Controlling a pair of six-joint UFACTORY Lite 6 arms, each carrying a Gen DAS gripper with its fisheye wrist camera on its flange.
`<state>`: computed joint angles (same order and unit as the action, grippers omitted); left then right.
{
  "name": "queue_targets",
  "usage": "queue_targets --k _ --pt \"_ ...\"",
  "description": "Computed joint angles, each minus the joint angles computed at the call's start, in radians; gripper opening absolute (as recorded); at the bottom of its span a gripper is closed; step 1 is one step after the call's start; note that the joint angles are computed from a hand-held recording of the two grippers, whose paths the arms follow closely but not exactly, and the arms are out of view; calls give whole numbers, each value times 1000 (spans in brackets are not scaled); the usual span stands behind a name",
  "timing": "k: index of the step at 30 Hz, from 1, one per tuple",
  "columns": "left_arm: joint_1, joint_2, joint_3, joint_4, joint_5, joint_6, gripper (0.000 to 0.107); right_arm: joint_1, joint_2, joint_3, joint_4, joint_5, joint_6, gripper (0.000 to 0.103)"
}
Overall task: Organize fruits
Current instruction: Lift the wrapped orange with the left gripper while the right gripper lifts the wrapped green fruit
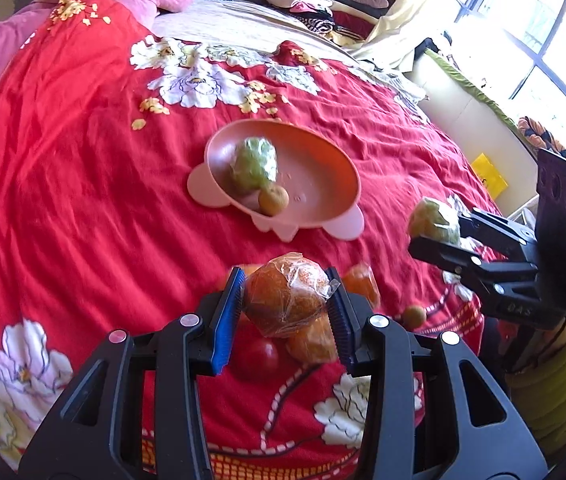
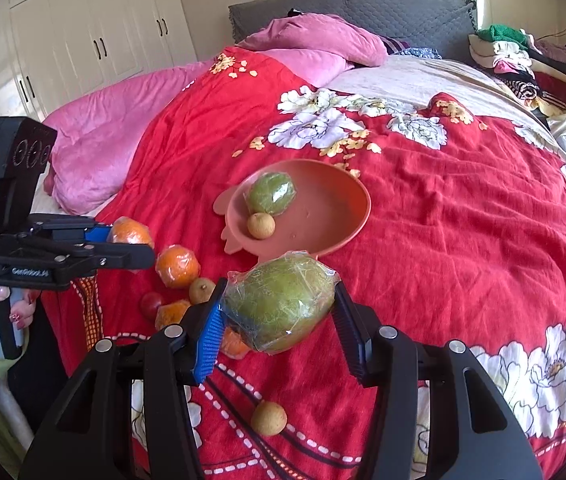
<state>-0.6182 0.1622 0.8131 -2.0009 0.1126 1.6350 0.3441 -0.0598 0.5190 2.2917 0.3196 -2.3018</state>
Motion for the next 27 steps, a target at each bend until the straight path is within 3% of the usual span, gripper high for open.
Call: queue_targets --k 14,27 --pt "68 218 268 662 16 -590 33 -17 90 105 -22 5 8 49" --pt "88 392 468 1076 47 -970 33 -20 180 177 -4 20 -10 49"
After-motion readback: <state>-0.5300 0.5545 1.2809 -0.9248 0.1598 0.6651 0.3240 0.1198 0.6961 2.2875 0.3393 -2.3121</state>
